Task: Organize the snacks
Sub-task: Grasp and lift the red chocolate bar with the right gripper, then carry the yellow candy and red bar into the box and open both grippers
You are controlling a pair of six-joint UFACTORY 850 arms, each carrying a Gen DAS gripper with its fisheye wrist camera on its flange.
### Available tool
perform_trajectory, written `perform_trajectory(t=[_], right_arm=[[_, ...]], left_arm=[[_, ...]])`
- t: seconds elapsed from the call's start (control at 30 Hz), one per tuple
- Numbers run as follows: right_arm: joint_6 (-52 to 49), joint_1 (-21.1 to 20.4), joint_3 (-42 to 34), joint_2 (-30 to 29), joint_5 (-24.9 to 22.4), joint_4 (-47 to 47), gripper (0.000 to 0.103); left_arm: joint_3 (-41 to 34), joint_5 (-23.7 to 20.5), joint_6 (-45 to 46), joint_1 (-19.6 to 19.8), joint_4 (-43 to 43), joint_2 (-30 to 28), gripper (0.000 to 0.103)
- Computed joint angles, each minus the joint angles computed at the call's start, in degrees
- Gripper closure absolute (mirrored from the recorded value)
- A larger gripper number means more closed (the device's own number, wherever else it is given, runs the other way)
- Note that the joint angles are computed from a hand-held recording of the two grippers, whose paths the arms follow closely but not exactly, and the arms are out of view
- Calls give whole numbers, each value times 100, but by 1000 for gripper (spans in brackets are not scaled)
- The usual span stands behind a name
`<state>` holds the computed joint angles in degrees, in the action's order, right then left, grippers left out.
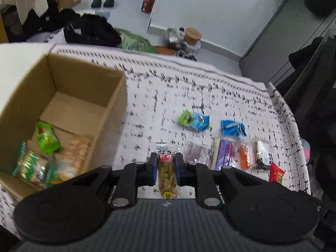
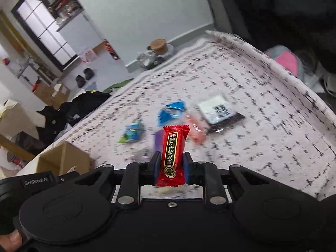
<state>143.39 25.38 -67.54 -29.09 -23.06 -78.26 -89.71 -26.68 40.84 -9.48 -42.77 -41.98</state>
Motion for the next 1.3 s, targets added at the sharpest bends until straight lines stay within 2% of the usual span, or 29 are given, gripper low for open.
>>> perform_trajectory(t=[0.3,0.53,0.83,1.17,1.3], right_arm=[[-346,166,-650,-195,-37,48,81],[-612,309,-1204,-448,-40,40,81],[-1180,406,-1887,-851,97,373,81],[-2143,473,-2777,-1413,226,1093,81],[-2318,493,-3106,-1610,345,1222,81]], left_arm=[[98,129,757,276,-565,234,87],[-83,-56,1003,527,-876,227,87],[-465,-120,1056,823,-985,68,87],[-923,-345,572,1071,-676,-232,86],[-1072,-577,491,1195,-696,-342,80]])
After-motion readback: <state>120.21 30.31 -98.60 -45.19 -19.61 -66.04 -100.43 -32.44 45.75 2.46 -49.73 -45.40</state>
